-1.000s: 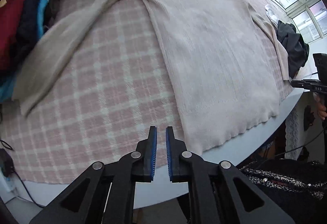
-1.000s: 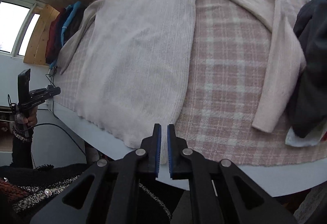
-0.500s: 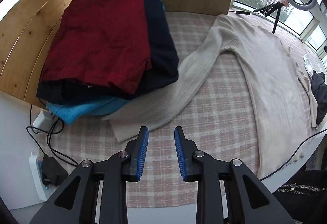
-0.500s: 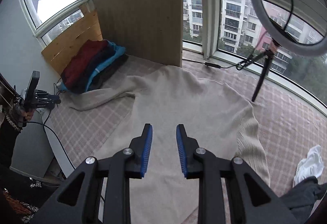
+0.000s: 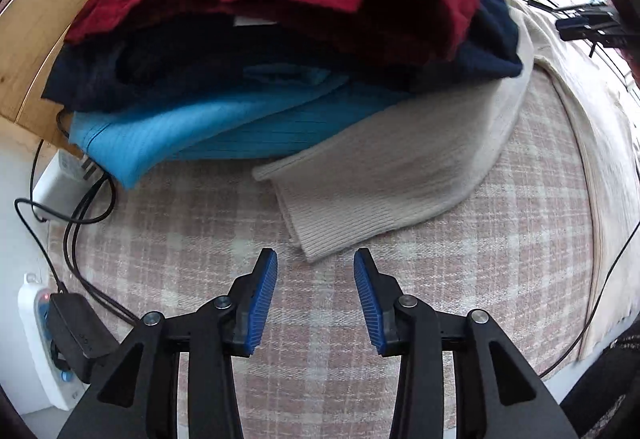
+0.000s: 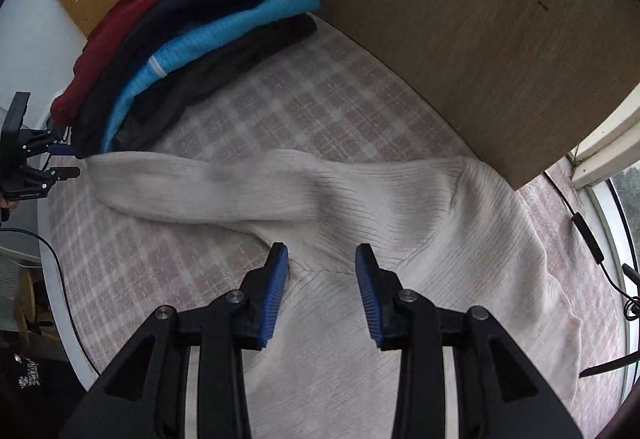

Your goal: Fold clothes

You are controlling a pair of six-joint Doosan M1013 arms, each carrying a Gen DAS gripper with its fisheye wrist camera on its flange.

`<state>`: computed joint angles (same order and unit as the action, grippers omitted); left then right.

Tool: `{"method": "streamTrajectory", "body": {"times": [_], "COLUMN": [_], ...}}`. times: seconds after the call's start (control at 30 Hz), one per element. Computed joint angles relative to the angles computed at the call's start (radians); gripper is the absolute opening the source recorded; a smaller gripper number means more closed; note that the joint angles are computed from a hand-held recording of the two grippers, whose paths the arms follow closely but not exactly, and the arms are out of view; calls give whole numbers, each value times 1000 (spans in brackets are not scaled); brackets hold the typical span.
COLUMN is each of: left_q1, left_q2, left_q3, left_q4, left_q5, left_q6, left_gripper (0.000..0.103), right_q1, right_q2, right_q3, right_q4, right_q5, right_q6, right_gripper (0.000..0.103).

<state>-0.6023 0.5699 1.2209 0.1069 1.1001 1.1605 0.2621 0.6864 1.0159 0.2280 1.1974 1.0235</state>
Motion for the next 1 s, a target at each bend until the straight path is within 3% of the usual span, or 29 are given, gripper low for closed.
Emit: {"method": "streamTrajectory", "body": {"times": [0.17,0.23,0.27,0.3,0.33,0.73,0.77,0.8,0.83,1.0], "left_q1": [-13,-9,-8,-6,-5,-37,-45,-52,-58,-71], "left_q2": [22,25,25,26,27,-83,-94,-105,-110,-105], "left_q3": [-17,-18,-21,-23,-26,-9,-2,4,10,18], "left_q4": [29,29,31,32,31,-49,-51,-54,-61,-99], "left_q5": [-22,-43,-39,-35,-31,6,0,-5,-5,5], "left_q6": [64,64,60,56,53,2,-5,-13,-21,-53], "left_gripper": [42,38,27,7,3,3,3,3,3,3], "right_q1": [-15,-15,-11,-7,-3,56,57,57,55,34], "right_q2": [12,16,20,24,29,97,109,121,122,118], "right_q3": [-4,-9,-14,-21,-28,-98,-114,-130,-134,-148], "right_q4": [2,8,7,7,8,-74,-78,-81,-66,8], "right_q5": [-4,-4,-5,-7,-8,-71,-46,-21,-15,-9], "right_q6": [12,-1,-7,-17,-26,-129,-120,-113,-107,-72], "right_gripper": [35,35,36,36,36,37,34,13,7,5]}}
